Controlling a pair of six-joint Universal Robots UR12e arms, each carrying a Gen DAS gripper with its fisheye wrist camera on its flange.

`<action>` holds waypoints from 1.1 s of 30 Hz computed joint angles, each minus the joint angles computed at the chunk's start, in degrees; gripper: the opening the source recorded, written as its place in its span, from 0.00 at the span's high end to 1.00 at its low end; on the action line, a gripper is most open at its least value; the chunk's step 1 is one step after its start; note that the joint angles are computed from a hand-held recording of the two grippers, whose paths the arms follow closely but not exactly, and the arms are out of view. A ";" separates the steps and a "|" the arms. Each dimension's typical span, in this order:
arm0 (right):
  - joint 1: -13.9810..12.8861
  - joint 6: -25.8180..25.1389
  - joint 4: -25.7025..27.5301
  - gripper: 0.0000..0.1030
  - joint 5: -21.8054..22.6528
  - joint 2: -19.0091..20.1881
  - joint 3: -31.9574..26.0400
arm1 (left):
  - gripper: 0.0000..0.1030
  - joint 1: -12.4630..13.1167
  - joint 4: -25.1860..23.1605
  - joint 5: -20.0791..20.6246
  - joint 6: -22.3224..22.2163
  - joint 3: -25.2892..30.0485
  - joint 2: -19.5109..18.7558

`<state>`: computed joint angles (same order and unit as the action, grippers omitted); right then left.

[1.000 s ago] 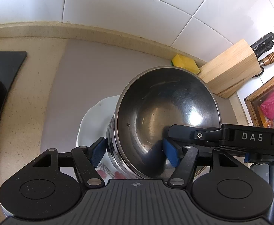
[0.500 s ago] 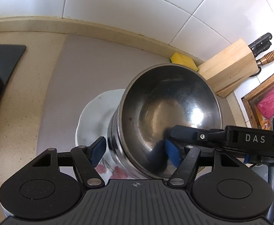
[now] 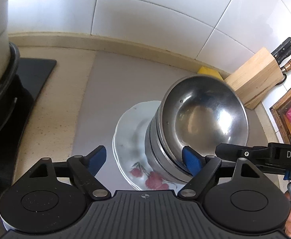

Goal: Organize plates and bowls
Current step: 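Lift and carry the nested bowls with both tools onto the flowered plate stack, then lower the bowls onto the plates and open both tools, then pull both open tools back from the bowls on the plates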

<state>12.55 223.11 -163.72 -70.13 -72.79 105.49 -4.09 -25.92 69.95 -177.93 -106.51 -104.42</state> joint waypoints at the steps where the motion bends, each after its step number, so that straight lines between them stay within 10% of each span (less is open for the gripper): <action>1: 0.18 0.26 -0.29 0.64 -0.44 -0.11 0.17 | 0.21 -0.05 0.06 0.14 0.25 -0.13 0.19; 33: 3.45 -9.69 -8.67 0.60 -5.11 -7.77 8.63 | 0.17 -4.96 13.32 13.94 -9.93 -11.85 9.13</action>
<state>16.01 213.42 -172.39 -75.24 -80.56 114.11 -9.06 -12.60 83.89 -187.86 -118.36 -95.30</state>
